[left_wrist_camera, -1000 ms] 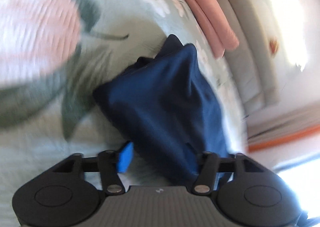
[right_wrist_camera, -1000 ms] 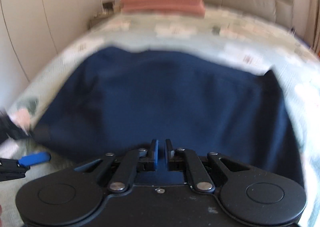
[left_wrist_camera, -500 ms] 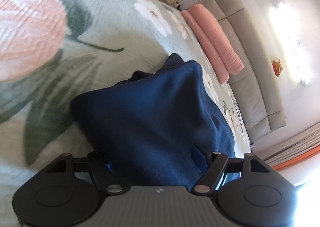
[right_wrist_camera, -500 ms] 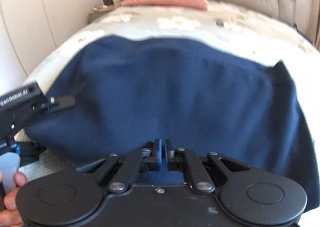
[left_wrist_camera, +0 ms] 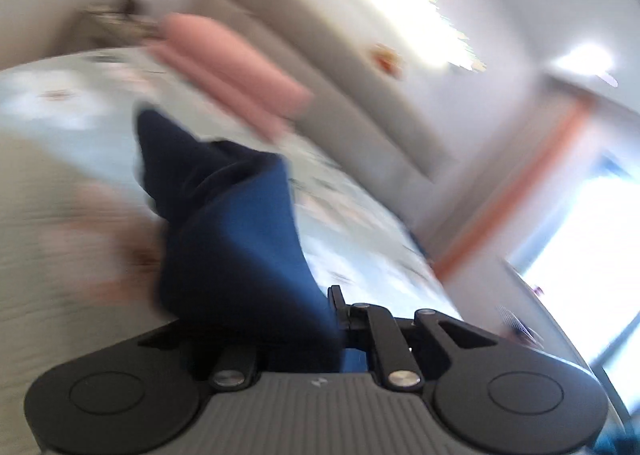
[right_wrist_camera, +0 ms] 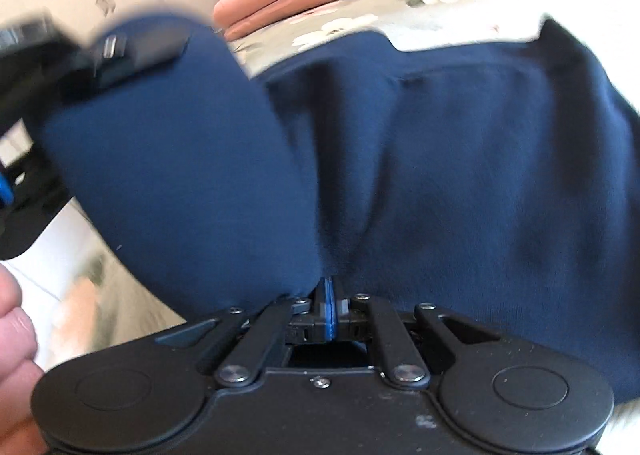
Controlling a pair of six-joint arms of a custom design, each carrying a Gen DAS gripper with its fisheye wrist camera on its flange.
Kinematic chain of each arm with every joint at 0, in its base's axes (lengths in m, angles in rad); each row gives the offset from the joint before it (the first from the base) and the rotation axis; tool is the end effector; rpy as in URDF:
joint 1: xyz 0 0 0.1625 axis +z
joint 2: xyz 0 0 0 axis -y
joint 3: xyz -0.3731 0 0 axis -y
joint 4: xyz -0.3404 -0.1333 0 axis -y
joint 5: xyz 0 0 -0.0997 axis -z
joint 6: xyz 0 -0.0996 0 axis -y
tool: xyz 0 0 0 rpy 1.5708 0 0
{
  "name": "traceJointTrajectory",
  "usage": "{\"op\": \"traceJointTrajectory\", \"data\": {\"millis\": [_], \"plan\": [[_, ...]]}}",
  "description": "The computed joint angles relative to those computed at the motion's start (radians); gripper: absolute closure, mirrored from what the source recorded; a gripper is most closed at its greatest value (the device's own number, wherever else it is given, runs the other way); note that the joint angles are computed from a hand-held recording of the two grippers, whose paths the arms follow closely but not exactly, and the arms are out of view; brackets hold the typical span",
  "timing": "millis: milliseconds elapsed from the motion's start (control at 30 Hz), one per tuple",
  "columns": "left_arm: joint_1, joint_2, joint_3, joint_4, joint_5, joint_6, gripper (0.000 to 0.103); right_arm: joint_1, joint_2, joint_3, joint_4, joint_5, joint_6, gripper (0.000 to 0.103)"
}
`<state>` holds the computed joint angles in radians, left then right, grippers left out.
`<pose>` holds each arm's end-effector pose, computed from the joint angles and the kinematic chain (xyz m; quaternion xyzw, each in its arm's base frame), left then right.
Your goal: Fold large clothes
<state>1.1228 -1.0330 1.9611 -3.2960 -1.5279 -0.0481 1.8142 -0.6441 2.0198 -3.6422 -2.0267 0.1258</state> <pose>-0.1082 -0.5427 0.2122 -0.1749 -0.9047 0.3810 0.0761 0.2069 -0.4619 0.0479 -0.0231 -0.9187 0.3654 0.1479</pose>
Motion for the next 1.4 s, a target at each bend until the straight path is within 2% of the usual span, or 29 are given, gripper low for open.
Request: {"op": "traceJointTrajectory", "data": {"millis": [67, 133, 167, 300, 367, 467, 567, 633, 700, 733, 767, 800, 833, 867, 900, 967, 1033, 1133, 1200, 1267, 1333, 1400], "plan": [[-0.004, 0.036, -0.040, 0.059, -0.095, 0.037, 0.091, -0.023, -0.024, 0.038, -0.031, 0.048, 0.038, 0.097], [-0.007, 0.073, -0.087, 0.141, -0.170, 0.073, 0.091, -0.031, -0.037, 0.059, -0.048, 0.061, 0.038, 0.097], [-0.012, 0.088, -0.107, 0.182, -0.191, 0.099, 0.092, -0.038, -0.045, 0.074, -0.056, 0.064, 0.045, 0.098], [-0.015, 0.135, -0.199, 0.405, -0.297, 0.178, 0.092, -0.107, -0.119, 0.164, -0.070, 0.183, 0.087, 0.099], [-0.016, 0.151, -0.223, 0.478, -0.346, 0.212, 0.092, -0.119, -0.164, 0.211, -0.068, 0.186, 0.078, 0.099], [-0.032, 0.178, -0.239, 0.573, -0.371, 0.250, 0.092, -0.133, -0.243, 0.292, -0.062, 0.126, 0.070, 0.093], [-0.054, 0.225, -0.241, 0.601, -0.314, 0.267, 0.092, -0.159, -0.358, 0.379, -0.043, 0.037, 0.067, 0.093], [-0.076, 0.257, -0.228, 0.594, -0.221, 0.260, 0.092, -0.163, -0.432, 0.413, -0.022, -0.060, 0.052, 0.093], [-0.109, 0.276, -0.210, 0.592, -0.125, 0.300, 0.091, -0.165, -0.498, 0.425, -0.008, -0.147, 0.034, 0.092], [-0.125, 0.273, -0.188, 0.580, -0.097, 0.330, 0.087, -0.158, -0.520, 0.415, -0.001, -0.201, 0.014, 0.088], [-0.137, 0.267, -0.175, 0.570, -0.085, 0.348, 0.078, -0.150, -0.530, 0.395, -0.006, -0.248, -0.033, 0.088], [-0.142, 0.259, -0.169, 0.577, -0.091, 0.355, 0.072, -0.148, -0.530, 0.371, -0.027, -0.273, -0.093, 0.087], [-0.142, 0.247, -0.167, 0.599, -0.116, 0.359, 0.061, -0.152, -0.525, 0.353, -0.059, -0.277, -0.154, 0.086], [-0.140, 0.232, -0.166, 0.629, -0.146, 0.368, 0.055, -0.165, -0.538, 0.327, -0.065, -0.256, -0.214, 0.085], [-0.141, 0.215, -0.164, 0.665, -0.171, 0.379, 0.054, -0.176, -0.540, 0.300, -0.067, -0.231, -0.269, 0.085], [-0.140, 0.175, -0.180, 0.797, -0.204, 0.413, 0.060, -0.180, -0.520, 0.227, -0.072, -0.196, -0.385, 0.084], [-0.145, 0.118, -0.181, 0.863, -0.192, 0.410, 0.064, -0.174, -0.491, 0.159, -0.074, -0.158, -0.492, 0.084], [-0.129, 0.030, -0.145, 0.745, -0.191, 0.356, 0.064, -0.187, -0.481, 0.088, -0.010, -0.055, -0.597, 0.084], [-0.119, 0.009, -0.132, 0.627, -0.130, 0.305, 0.064, -0.188, -0.467, 0.031, 0.065, 0.004, -0.633, 0.085], [-0.105, 0.031, -0.137, 0.522, -0.045, 0.283, 0.064, -0.184, -0.436, -0.027, 0.123, 0.061, -0.666, 0.085], [-0.086, 0.076, -0.179, 0.531, -0.001, 0.278, 0.065, -0.172, -0.377, -0.112, 0.182, 0.113, -0.673, 0.085], [-0.067, 0.100, -0.178, 0.549, -0.016, 0.278, 0.065, -0.165, -0.306, -0.202, 0.245, 0.163, -0.676, 0.085]]}}
